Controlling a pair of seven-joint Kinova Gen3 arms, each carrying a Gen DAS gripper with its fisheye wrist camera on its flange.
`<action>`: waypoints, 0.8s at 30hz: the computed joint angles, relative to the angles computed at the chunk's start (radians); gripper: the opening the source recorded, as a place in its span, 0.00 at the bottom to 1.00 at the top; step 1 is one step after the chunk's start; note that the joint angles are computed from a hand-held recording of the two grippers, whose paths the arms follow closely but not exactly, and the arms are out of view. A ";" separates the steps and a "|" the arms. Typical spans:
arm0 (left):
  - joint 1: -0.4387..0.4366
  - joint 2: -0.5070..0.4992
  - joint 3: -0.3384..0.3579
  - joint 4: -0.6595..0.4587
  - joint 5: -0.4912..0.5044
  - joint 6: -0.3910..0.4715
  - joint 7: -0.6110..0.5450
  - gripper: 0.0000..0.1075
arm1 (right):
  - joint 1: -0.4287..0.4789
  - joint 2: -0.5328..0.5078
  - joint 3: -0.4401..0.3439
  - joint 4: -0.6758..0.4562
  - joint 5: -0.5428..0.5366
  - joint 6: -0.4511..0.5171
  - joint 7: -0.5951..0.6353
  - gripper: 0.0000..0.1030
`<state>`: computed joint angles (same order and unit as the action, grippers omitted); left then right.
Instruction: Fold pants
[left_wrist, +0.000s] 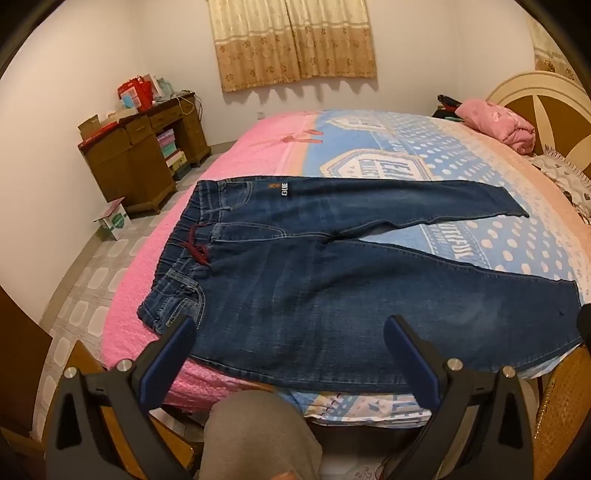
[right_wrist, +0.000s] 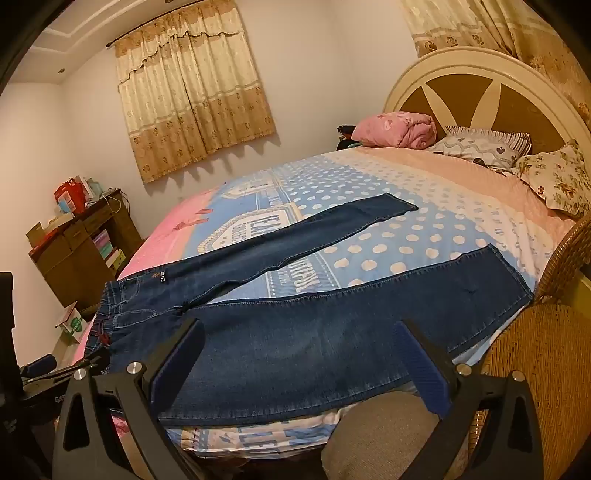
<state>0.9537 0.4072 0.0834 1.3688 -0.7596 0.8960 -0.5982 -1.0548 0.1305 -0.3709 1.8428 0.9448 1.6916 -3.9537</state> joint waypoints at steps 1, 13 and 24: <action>-0.002 0.002 0.001 -0.003 0.004 0.003 -0.002 0.96 | 0.000 -0.001 0.000 -0.001 -0.002 -0.001 0.001 0.99; -0.019 -0.008 0.013 0.010 0.034 -0.021 -0.039 0.96 | 0.001 -0.003 -0.002 -0.003 -0.004 -0.001 -0.001 0.99; -0.013 -0.006 0.010 0.013 0.048 -0.025 -0.050 0.96 | -0.001 -0.003 -0.003 0.009 -0.013 -0.003 -0.013 0.99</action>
<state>0.9404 0.4012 0.0934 1.3814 -0.7116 0.8710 -0.6486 -1.0558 0.1278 -0.3744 1.8519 0.9321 1.6889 -3.9668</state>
